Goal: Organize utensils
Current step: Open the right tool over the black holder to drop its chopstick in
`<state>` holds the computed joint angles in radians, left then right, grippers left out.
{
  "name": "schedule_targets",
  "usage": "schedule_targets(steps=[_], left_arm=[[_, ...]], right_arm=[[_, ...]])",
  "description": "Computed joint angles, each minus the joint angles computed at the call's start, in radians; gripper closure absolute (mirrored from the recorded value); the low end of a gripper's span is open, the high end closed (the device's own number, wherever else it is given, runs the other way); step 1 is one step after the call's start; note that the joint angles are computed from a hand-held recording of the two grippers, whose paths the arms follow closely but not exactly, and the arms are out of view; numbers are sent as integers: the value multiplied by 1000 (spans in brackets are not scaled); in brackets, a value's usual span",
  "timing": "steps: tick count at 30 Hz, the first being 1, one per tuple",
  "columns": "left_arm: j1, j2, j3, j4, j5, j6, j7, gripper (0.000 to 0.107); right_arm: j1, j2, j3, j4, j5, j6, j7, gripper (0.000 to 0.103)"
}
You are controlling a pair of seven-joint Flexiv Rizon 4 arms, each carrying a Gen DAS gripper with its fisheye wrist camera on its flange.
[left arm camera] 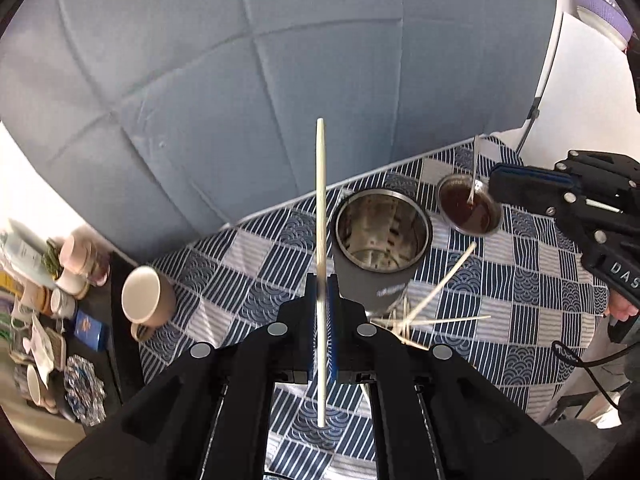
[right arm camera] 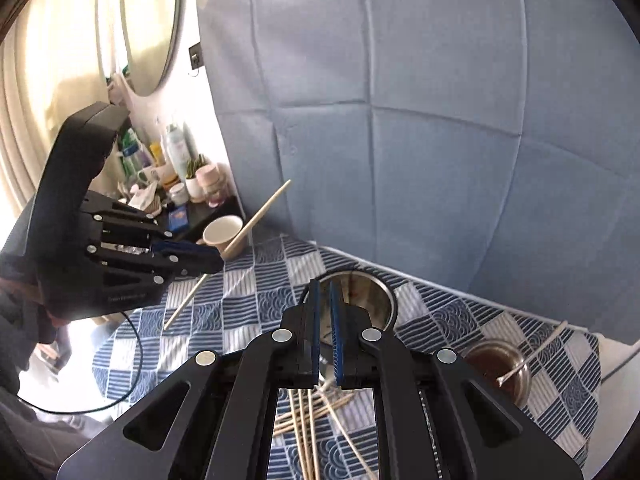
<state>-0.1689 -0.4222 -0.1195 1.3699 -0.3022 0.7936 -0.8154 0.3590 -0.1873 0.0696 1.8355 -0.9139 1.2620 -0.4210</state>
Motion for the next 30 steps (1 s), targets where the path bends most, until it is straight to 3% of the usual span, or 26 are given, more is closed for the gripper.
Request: schedule_targets(steps=[17,30], left_arm=[[-13,-167,-56,-284,-82,-89,-30,101],[-17,-324,-123,-430,-188,-56,-8,101]], right_arm=[[-8,-15,3,-2,68,-27,-60,97],[-20,-20,28,62,257,-99,-84,96]])
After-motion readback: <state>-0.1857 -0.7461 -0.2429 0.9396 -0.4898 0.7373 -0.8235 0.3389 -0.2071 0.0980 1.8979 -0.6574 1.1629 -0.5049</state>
